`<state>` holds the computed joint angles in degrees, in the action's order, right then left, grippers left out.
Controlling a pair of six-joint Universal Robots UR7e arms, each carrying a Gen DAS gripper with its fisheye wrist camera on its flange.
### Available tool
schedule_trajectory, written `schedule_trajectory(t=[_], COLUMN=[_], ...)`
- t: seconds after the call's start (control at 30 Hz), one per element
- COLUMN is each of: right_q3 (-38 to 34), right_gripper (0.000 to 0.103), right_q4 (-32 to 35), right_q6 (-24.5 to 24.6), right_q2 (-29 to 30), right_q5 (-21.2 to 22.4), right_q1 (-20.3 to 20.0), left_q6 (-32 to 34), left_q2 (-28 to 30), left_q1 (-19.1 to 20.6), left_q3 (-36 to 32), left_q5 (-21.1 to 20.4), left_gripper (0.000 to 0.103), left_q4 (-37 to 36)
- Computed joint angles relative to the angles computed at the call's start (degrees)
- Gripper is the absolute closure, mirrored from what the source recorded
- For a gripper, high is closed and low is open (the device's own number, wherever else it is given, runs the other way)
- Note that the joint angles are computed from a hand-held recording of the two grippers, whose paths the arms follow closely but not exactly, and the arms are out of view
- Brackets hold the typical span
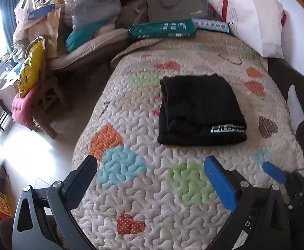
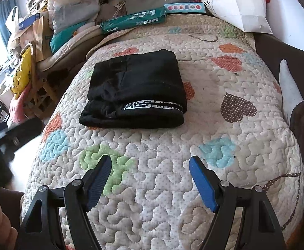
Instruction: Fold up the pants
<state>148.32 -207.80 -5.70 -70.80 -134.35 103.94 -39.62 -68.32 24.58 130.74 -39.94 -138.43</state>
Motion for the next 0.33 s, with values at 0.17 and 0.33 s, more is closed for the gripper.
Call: schedule_trajectory(t=[0.17,0.33], right_q3=[0.0,-0.1], right_gripper=[0.021,0.021], right_q4=[0.3,0.5], right_q6=[0.2,0.2], right_q2=[0.2,0.1], right_q5=[0.3,0.3], right_q1=[-0.5,-0.7], left_q6=[-1.0,-1.6], left_q2=[0.4,0.6], left_q1=[0.6,1.2], left_q3=[-0.1,-0.3], left_q5=[-0.8,-1.7], left_gripper=[0.001,0.001], left_q4=[1.6,3.0])
